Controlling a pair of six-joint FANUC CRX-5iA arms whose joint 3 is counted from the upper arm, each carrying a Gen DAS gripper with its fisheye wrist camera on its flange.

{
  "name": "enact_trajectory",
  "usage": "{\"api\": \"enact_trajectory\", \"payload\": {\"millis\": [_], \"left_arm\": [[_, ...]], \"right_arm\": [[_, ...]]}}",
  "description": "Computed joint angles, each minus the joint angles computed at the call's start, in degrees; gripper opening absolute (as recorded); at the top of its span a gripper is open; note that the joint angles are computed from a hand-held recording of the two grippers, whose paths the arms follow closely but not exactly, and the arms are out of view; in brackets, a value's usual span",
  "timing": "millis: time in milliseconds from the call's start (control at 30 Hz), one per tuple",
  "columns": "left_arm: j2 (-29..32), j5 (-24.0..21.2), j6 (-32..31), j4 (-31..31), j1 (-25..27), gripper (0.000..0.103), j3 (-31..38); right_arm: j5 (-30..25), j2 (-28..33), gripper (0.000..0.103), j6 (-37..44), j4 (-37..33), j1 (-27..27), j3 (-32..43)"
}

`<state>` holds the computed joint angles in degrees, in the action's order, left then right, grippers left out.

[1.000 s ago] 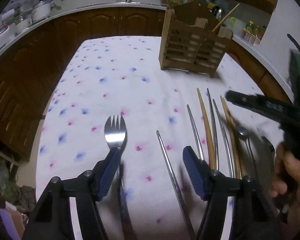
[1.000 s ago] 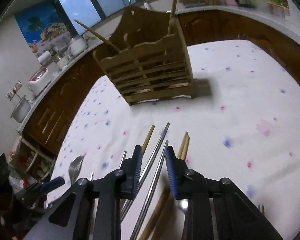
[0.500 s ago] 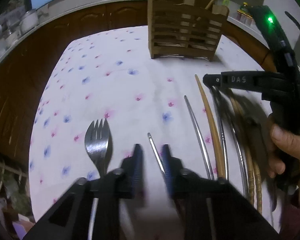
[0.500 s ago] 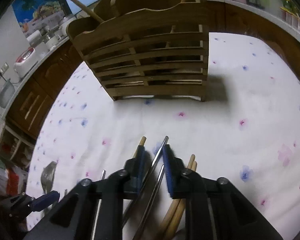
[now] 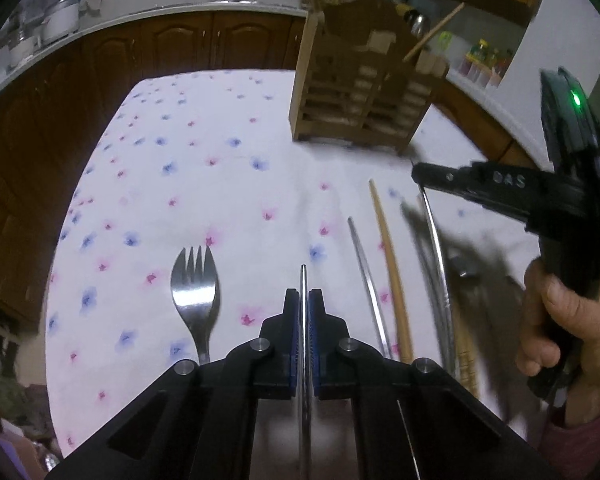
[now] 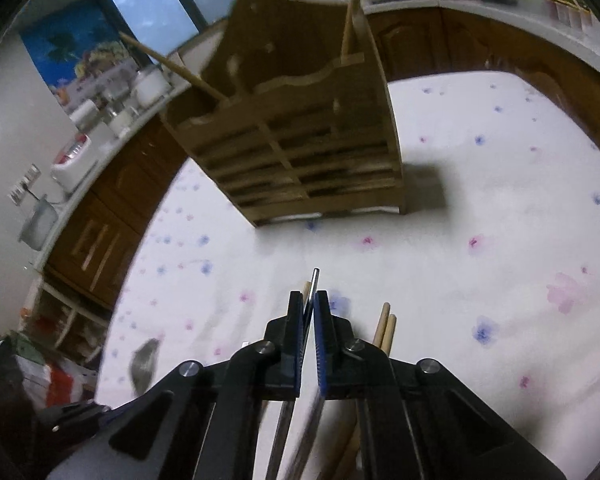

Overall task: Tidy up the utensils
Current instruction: 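Close the right tool on a thin metal chopstick while the left tool grasps another, then lift both metal chopsticks and carry them over the wooden holder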

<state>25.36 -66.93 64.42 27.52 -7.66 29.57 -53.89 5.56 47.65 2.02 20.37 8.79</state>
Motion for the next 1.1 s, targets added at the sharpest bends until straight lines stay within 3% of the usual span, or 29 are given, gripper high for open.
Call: {"api": "enact_trajectory", "payload": {"millis": [300,633,1100], "left_arm": [[-6.0,3.06,-4.91,7.54,2.98,0.003,-6.15],[-14.42,6.23,-11.84,15.31,5.99,0.003,-14.65],[-17.5,9.23,-16.0,21.07,7.04,0.003,-18.69]], "right_arm": [[5.38,-6.47,0.004,-4.89,4.67,2.56,-3.76],[9.73,-13.07,0.004,-12.97,16.44,6.41,-8.77],[10.98,-16.83,0.004,-19.35,25.82,8.29,-12.31]]}}
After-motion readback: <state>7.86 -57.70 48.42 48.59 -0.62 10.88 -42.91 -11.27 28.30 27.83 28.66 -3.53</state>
